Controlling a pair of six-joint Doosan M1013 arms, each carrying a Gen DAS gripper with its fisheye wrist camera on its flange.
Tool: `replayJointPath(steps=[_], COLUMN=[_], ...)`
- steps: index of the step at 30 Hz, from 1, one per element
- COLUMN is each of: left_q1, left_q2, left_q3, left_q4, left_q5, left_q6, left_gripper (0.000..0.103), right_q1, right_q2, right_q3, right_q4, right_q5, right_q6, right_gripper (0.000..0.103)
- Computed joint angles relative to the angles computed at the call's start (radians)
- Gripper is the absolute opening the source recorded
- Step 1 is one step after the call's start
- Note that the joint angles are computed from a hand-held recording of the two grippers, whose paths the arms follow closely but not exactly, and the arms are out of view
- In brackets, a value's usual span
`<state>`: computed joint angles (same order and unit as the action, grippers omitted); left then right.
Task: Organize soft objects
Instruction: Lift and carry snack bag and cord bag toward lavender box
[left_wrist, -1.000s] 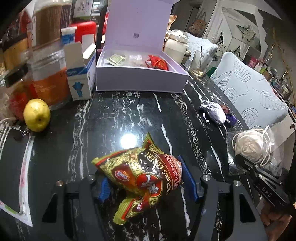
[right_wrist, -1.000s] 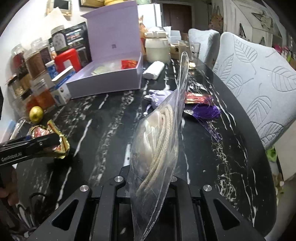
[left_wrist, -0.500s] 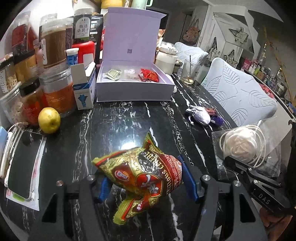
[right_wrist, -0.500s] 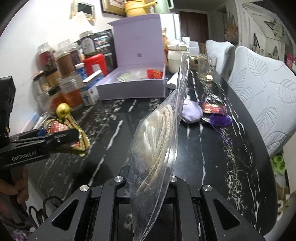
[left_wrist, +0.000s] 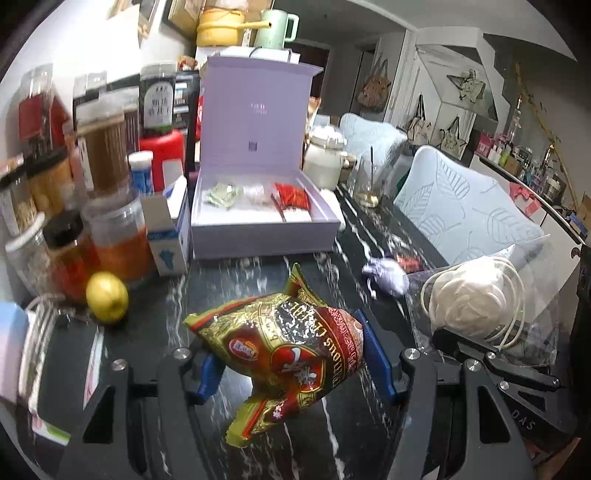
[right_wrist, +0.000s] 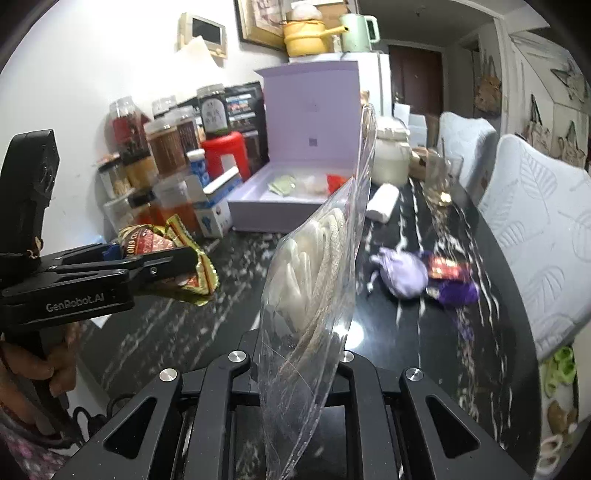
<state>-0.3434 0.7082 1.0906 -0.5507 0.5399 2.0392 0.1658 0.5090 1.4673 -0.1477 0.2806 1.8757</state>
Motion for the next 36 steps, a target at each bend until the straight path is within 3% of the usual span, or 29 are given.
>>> replayJointPath(steps=[13, 23, 30, 36], left_q1=[0.01, 0.011, 0.013, 0.013], left_q2=[0.057, 0.127, 0.217, 0.324], left_q3=[-0.153, -0.312, -0.488, -0.704], left_q4=[-0.046, 0.03, 0.067, 0.124], left_q5=[-0.028, -0.054, -0.004, 0.074], left_q6=[0.05, -0.014, -0.075, -0.148], left_gripper=[0.064, 0.064, 0.064, 0.064], right_q1=[-0.015, -0.039, -0.055, -0.069], right_q2=[0.046, 0.095, 0.142, 0.192], right_q3=[-0.136, -0.264, -0.363, -0.461], right_q4=[0.162, 0.353, 0.428, 0.458], right_q5=[-0.012, -0.001, 0.025, 0.054], right_q6=[-0.225, -0.46, -0.549, -0.601], right_gripper=[0.015, 0.015, 0.015, 0.015])
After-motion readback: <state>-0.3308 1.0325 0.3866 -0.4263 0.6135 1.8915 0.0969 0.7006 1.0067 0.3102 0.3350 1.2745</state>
